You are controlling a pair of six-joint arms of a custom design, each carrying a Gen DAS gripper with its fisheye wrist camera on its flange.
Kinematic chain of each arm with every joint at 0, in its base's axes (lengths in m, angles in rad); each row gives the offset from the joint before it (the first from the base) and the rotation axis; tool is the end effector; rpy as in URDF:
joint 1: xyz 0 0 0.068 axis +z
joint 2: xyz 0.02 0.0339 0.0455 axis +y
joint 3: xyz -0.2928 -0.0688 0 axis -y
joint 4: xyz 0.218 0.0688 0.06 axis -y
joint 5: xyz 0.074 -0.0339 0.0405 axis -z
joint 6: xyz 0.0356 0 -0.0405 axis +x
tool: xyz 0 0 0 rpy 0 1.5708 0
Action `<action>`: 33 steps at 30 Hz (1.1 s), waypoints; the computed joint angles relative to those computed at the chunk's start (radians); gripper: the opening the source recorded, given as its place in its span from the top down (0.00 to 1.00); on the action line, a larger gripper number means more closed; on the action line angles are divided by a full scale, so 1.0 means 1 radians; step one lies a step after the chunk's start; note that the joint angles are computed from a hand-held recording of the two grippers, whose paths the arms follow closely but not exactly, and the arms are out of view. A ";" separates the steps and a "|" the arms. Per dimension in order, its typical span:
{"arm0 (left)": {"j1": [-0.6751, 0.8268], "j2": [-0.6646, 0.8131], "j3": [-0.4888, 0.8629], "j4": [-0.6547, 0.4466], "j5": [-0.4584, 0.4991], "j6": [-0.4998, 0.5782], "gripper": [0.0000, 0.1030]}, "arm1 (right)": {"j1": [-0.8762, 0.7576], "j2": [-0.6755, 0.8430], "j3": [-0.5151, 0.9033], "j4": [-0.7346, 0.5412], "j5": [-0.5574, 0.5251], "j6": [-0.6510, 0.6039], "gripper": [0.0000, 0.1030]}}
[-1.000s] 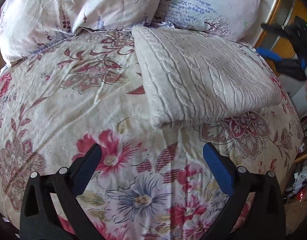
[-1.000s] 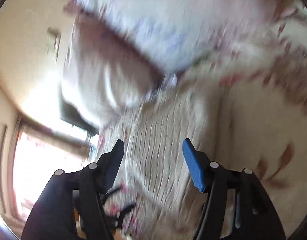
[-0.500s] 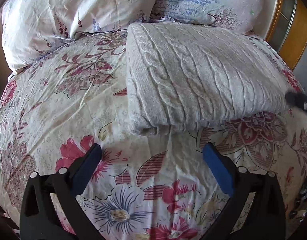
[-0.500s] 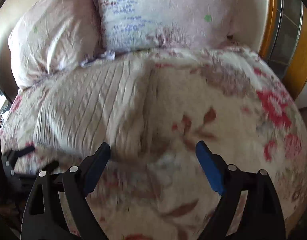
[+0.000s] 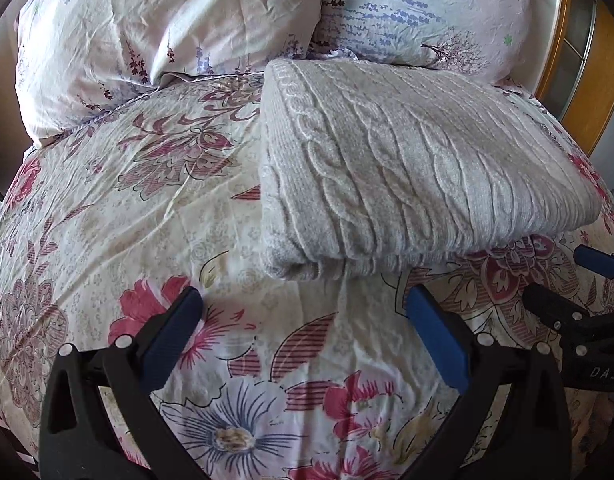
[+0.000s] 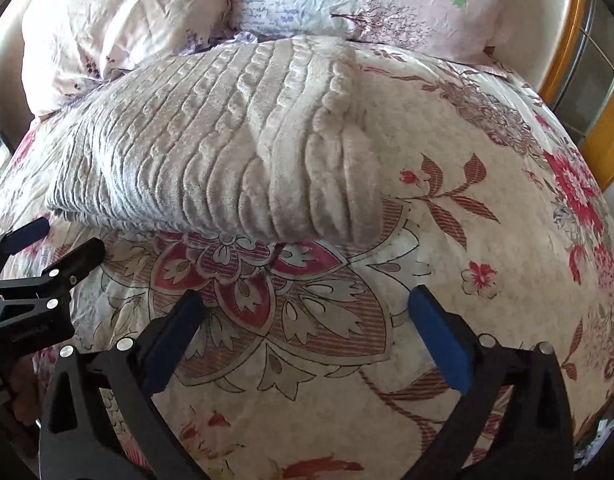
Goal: Fold small clothes
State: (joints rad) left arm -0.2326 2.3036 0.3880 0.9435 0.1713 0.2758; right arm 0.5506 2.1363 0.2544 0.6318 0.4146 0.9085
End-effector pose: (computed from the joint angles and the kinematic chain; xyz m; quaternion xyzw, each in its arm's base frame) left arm 0.2517 -0.0659 0.0156 0.2638 0.9151 -0.0754 0.2955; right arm 0.1787 0.0929 0.0337 0.2043 0.9448 -0.0473 0.2519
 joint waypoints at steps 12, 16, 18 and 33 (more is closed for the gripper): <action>0.002 -0.001 0.002 -0.004 0.002 0.003 0.02 | 0.043 0.042 -0.044 0.115 0.060 0.018 0.01; 0.002 -0.001 0.001 -0.003 0.001 0.002 0.02 | 0.040 0.041 -0.046 0.117 0.059 0.014 0.01; 0.002 -0.001 0.001 -0.003 0.001 0.002 0.02 | 0.039 0.040 -0.046 0.117 0.059 0.013 0.01; -0.002 0.001 -0.004 0.007 -0.006 -0.009 0.02 | 0.039 0.040 -0.049 0.122 0.058 0.010 0.01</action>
